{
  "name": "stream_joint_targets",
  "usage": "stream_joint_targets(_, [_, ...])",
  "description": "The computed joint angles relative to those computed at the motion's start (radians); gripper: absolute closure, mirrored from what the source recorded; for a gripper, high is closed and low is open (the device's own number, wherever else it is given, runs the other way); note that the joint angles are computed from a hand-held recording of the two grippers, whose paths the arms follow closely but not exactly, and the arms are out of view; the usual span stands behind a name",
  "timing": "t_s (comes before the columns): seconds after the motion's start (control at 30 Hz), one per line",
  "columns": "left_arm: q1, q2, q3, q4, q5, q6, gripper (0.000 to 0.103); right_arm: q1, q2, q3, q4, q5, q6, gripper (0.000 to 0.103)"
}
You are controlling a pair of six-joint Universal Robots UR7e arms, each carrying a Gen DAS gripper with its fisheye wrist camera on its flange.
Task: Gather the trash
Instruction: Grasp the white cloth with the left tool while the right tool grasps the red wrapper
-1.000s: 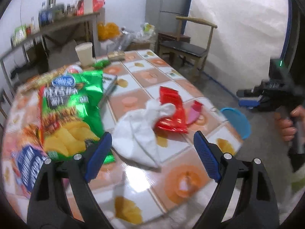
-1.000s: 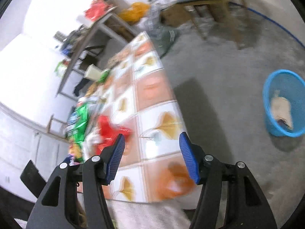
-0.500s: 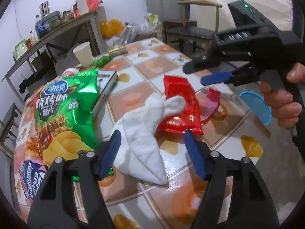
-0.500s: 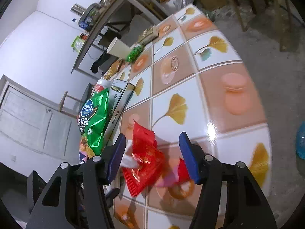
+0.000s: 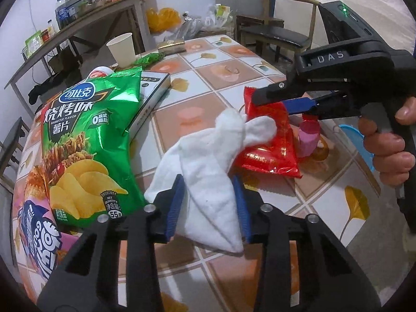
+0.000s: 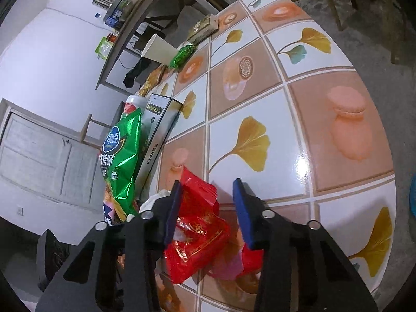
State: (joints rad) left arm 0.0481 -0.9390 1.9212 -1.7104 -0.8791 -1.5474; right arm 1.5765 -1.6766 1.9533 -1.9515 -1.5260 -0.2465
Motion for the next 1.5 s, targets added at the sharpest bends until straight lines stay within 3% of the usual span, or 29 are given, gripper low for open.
stream_joint_targets(0.27, [-0.001, 0.004, -0.006, 0.017, -0.001, -0.017, 0.077, 0.003, -0.013, 0.013, -0.006, -0.024, -0.002, 0.091])
stream_joint_targets(0.87, [-0.008, 0.000, -0.011, 0.023, 0.024, -0.043, 0.092, -0.013, -0.071, 0.018, -0.041, -0.040, -0.005, 0.096])
stream_joint_targets(1.5, [-0.044, 0.019, -0.085, 0.146, 0.073, -0.097, 0.094, -0.056, -0.140, -0.006, -0.006, 0.010, -0.013, 0.097])
